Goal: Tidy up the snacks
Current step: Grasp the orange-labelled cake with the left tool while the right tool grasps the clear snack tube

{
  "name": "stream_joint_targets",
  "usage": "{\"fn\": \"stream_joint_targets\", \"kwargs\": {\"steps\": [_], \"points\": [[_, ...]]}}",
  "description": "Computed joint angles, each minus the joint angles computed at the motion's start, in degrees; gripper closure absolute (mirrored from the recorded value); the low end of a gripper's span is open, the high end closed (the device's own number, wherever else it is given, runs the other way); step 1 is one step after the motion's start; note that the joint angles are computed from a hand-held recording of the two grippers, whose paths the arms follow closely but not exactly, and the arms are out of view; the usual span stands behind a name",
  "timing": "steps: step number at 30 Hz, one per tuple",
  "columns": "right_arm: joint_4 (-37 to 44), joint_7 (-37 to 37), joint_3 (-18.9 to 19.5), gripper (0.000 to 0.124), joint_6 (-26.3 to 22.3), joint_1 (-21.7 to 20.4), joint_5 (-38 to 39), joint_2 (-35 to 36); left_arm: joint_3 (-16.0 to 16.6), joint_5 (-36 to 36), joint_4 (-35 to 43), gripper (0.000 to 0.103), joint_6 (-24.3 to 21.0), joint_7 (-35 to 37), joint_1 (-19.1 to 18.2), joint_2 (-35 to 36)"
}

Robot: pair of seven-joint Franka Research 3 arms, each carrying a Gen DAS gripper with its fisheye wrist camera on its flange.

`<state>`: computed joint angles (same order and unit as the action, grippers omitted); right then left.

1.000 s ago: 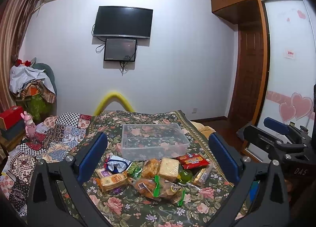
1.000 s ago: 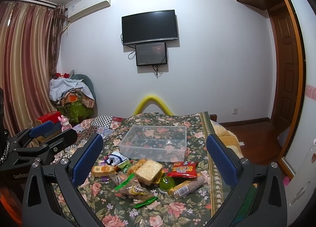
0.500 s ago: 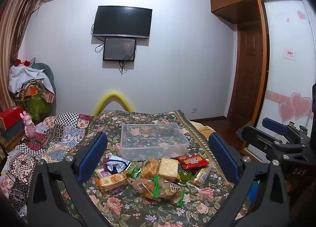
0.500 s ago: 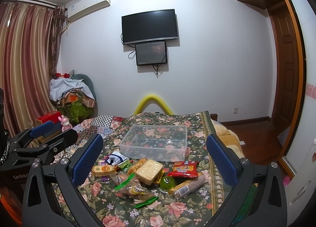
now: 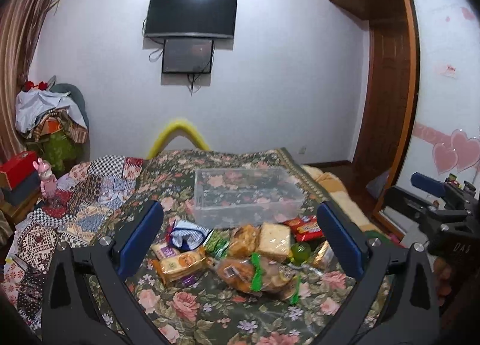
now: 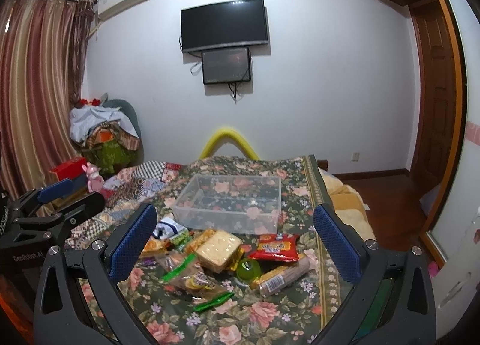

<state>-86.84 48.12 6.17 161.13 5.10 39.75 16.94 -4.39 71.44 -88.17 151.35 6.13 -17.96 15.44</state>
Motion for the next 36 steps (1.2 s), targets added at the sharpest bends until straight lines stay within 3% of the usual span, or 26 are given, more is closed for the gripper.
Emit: {"fn": "stream_joint_targets", "kwargs": {"steps": [8, 17, 27, 36], "points": [[3.07, 10.38, -4.08, 0.021, -5.43, 1.43, -10.63, 4.26, 0.04, -12.82, -1.65, 0.001, 1.85, 8.76, 3.57, 2.43], [10.03, 21.22, -6.25, 0.021, -16.87, 1.16, -20.16, 10.7, 0.3, -27.27, -0.82, 0.008, 2.03, 20.06, 6.54, 6.74], [22.17, 28.43, -6.88, 0.021, -28.22, 0.6, -25.5, 19.07, -1.29, -43.66, 6.9, 0.008, -1.74, 35.53, 9.3, 15.33], [36.91, 35.08, -6.68, 0.021, -37.48, 0.14, -27.27, 28.85, 0.86, -47.49, 13.71, 0.004, -4.83, 36.61, 7.65, 20.74]]}}
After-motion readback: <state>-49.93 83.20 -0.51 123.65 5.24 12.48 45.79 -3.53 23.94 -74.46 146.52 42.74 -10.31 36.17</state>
